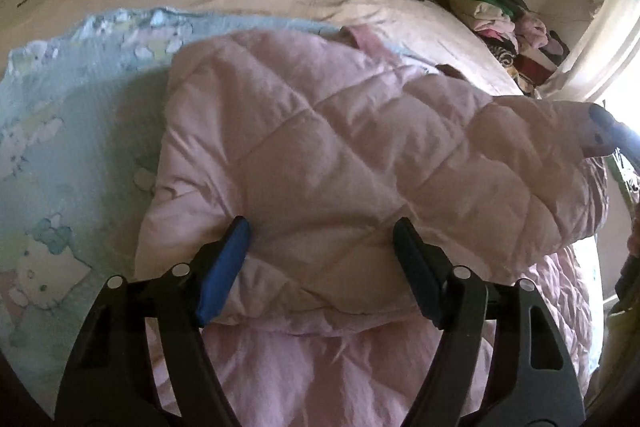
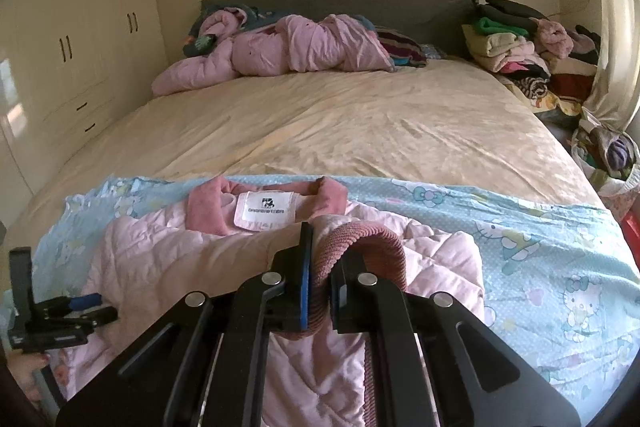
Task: Fold large clothes
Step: 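Open the right gripper and release the ribbed pink edge onto the coat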
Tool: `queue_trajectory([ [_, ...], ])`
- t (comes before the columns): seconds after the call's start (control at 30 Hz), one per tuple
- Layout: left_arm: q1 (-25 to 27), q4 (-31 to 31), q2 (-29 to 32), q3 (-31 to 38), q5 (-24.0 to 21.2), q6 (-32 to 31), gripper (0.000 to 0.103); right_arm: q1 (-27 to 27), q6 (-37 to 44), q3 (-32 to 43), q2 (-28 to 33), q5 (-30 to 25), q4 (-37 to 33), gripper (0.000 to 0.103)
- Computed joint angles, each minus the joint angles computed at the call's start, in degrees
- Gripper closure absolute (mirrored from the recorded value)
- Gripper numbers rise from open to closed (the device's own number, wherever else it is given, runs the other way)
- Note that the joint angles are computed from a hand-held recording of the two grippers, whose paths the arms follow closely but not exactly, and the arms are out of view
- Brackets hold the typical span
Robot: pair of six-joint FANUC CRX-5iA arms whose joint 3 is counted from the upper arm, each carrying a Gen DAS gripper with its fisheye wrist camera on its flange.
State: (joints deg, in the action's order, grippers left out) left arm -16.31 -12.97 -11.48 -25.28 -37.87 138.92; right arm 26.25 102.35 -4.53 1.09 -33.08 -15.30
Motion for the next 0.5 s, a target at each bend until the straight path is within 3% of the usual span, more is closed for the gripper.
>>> queue_trajectory([
  [0.1, -0.52, -0.96, 0.57, 0.41, -0.42, 1.39, 0.036, -0.09, -0.15, 0.2, 0.17, -1.02, -0.18, 0.088],
  [0.17, -0.8, -1.37, 0.64, 0.62, -0.67, 1.77, 0.036, -0.82, -0.74, 0.88, 0.38, -2.87, -1.1, 0.073],
  [0.3, -0.9, -1.1, 0.51, 0.47, -0.4, 1.87, 0.036, -4.24, 2.48, 2.33, -0.26, -6.56, -8.08, 0.067],
  [0.37, -0.57, -0.71, 0.38, 0.27, -0.22, 1.45, 0.036, -4.36, 1.83, 0.02, -2.34, -3.79, -7.13, 0.053],
  [0.5, -0.19, 0.0, 0.15, -0.03, 0.05, 0.66, 0.036, -4.17, 2.6, -2.05, -5.19, -1.59, -8.3, 0.044],
])
